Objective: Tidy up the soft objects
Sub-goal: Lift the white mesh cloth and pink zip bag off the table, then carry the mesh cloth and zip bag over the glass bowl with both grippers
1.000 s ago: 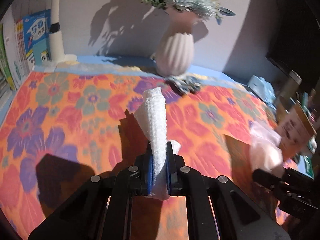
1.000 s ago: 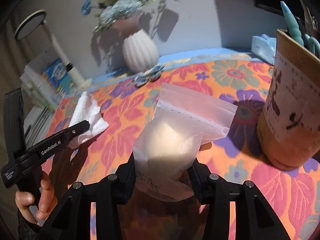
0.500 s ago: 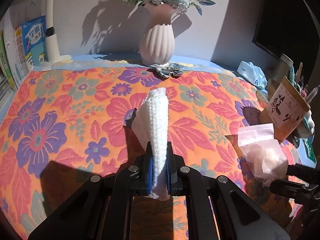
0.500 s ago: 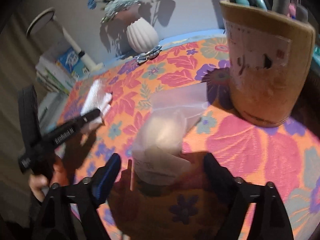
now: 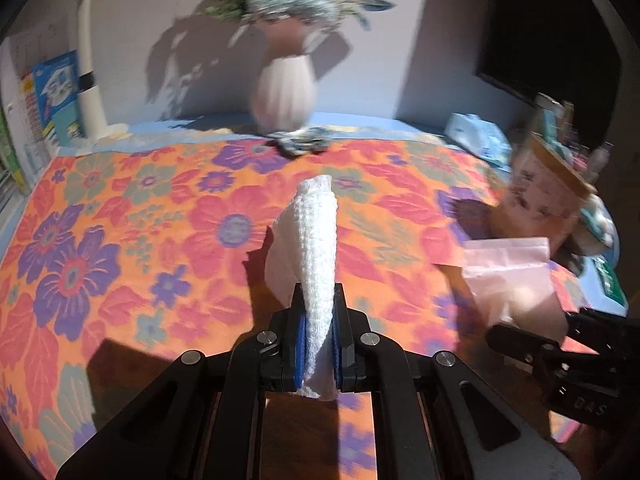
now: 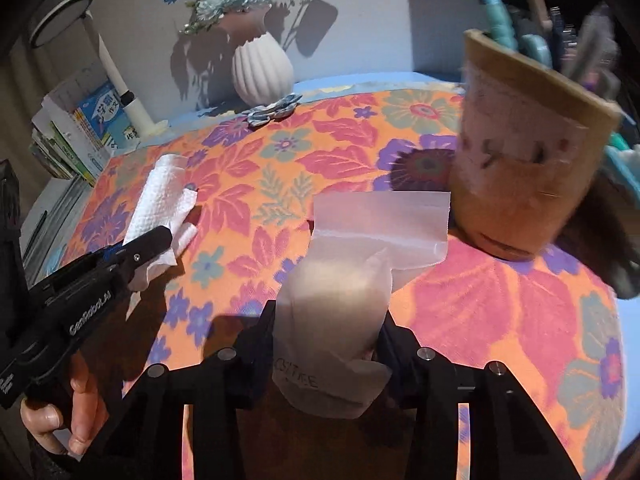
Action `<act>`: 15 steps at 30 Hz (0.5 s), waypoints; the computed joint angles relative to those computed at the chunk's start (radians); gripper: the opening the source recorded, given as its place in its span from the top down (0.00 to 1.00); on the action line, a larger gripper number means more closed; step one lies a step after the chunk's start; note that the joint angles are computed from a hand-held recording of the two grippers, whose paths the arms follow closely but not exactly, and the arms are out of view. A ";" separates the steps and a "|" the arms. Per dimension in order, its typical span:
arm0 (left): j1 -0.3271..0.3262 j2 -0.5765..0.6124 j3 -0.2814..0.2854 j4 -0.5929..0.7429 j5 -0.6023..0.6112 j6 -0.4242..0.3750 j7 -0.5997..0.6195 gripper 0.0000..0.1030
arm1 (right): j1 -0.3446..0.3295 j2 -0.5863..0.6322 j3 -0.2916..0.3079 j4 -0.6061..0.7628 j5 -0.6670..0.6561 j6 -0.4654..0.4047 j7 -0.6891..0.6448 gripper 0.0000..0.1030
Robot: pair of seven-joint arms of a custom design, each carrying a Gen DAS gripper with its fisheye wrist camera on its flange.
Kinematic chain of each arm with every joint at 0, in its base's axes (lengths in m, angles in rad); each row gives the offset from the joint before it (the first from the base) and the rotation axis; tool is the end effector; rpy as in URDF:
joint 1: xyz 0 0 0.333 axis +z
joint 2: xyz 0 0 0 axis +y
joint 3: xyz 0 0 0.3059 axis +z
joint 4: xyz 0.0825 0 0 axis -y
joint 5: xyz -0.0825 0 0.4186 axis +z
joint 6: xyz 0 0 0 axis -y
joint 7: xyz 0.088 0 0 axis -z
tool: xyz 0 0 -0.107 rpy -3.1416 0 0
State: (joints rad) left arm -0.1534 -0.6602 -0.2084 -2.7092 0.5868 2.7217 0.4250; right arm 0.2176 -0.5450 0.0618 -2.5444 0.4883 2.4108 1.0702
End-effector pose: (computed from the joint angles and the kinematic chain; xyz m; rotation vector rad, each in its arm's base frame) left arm 0.3884 -0.1674 0.4634 -2.0108 1.4520 -0.7632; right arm 0.4325 0.1275 0.4756 -2.2243 1.3512 -0.1224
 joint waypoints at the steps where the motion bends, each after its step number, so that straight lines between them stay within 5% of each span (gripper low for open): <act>1: -0.010 -0.002 -0.007 0.005 -0.001 0.000 0.003 0.93 | -0.013 -0.012 -0.004 0.001 -0.014 -0.018 0.008 0.57; 15: -0.146 0.113 -0.081 0.189 0.007 0.072 0.066 0.93 | -0.184 -0.104 -0.123 0.041 -0.045 -0.253 -0.079 0.57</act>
